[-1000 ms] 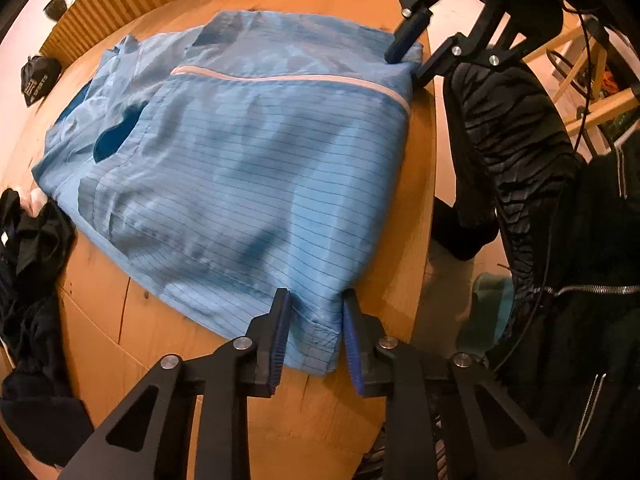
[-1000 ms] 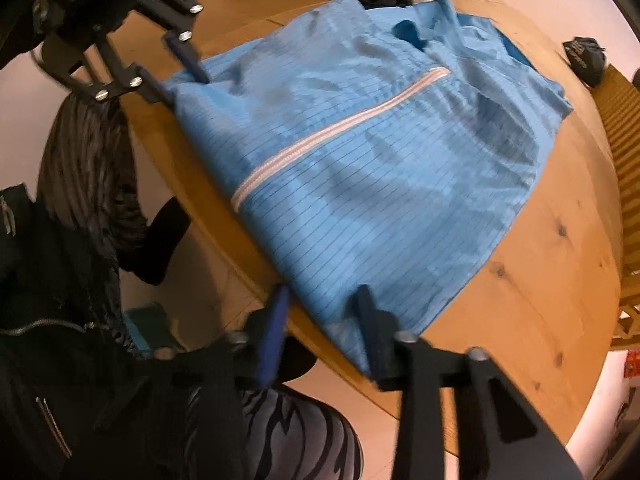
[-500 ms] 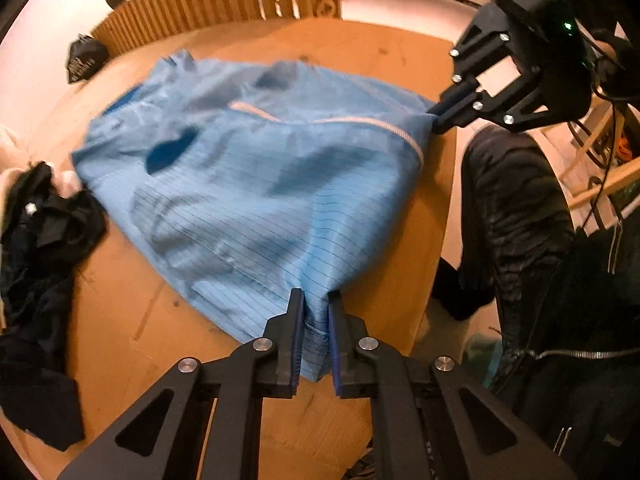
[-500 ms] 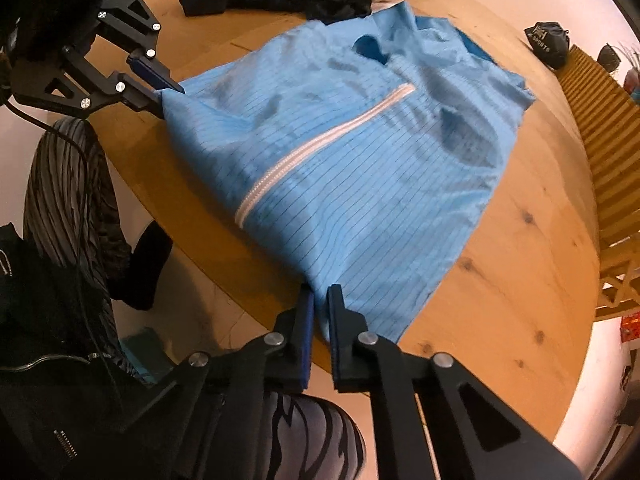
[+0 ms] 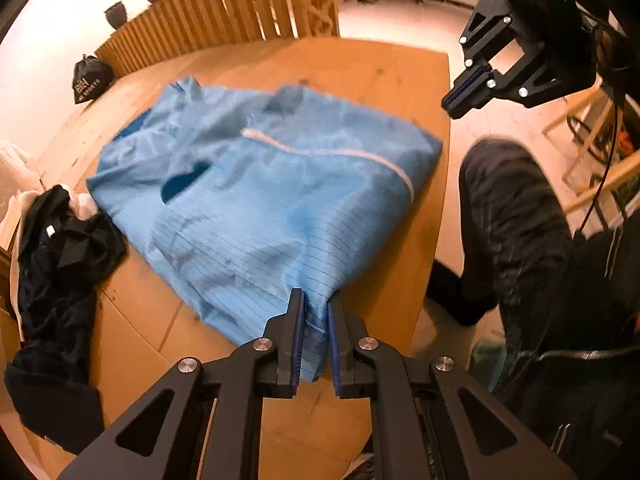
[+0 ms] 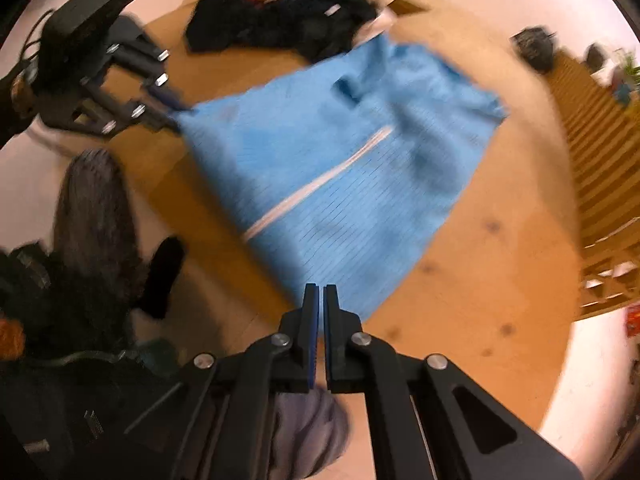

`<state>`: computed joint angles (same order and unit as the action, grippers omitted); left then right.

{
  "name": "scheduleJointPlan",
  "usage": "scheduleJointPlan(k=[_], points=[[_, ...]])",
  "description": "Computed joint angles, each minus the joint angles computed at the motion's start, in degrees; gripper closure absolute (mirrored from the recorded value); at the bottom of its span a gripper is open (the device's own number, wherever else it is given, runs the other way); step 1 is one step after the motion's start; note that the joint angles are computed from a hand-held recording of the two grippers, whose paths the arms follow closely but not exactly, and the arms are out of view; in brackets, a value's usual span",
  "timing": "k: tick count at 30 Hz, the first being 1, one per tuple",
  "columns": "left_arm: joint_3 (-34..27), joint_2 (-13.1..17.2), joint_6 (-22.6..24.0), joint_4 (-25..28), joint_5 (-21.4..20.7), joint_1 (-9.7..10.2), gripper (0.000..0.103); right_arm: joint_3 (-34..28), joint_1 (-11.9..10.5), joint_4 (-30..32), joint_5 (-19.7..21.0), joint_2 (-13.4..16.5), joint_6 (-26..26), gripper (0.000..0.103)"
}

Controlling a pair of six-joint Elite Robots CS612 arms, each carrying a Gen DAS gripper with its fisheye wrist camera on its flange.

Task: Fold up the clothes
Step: 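Close the left gripper on the coat hem while the right gripper grips the opposite edge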

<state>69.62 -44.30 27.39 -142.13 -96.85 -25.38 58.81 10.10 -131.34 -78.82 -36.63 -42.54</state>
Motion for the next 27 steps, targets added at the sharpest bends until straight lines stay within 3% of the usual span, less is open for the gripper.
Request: scheduleJointPlan(k=[3,5,7,13,18,21,22,23,25,26,27], points=[[-0.83,0.51,-1.16,0.86,-0.95,0.4,0.093,1.83,0.85,-2.03,-3.0,0.06,-2.3,0.079],[-2.06,1.05,-2.49,1.66,-2.23,0.81,0.093,2.48,1.47,-5.02,-4.47,0.4,-3.41,0.053],[-3.39,1.54,-3.22,2.67,-2.67,0.97,0.093,2.34,1.86,-7.23,-4.97,1.0,-4.54,0.051],[-7.53,3.06,-4.82,5.53,-3.89,1.4,0.093,-2.64,2.73,-4.83,-6.33,4.2,-5.16,0.051],[-8.7,3.5,-4.23,7.09,-3.72,1.31,0.093,-2.83,3.87,-9.93,-10.67,5.84,-8.83,0.051],[-7.87,3.13,-3.68,7.05,-3.48,1.21,0.093,-5.19,3.66,-6.1,-9.44,6.86,-7.2,0.052],[-6.9,2.7,-2.89,6.56,-2.95,1.06,0.089,-6.1,3.56,-4.62,-8.91,7.24,-6.56,0.071],[-5.89,2.27,-2.06,6.03,-2.37,0.9,0.087,-7.93,3.38,-1.55,-7.93,7.9,-4.88,0.082],[-3.68,1.33,-0.1,4.17,-0.48,0.38,0.081,-10.37,3.29,1.58,-7.47,8.92,-3.18,0.087],[-2.32,0.79,1.05,3.03,0.81,0.07,0.071,-11.44,3.32,2.85,-7.5,9.39,-2.92,0.089],[-1.44,0.46,1.63,2.45,1.64,-0.14,0.067,-12.32,3.43,3.82,-7.7,9.77,-2.89,0.09]])
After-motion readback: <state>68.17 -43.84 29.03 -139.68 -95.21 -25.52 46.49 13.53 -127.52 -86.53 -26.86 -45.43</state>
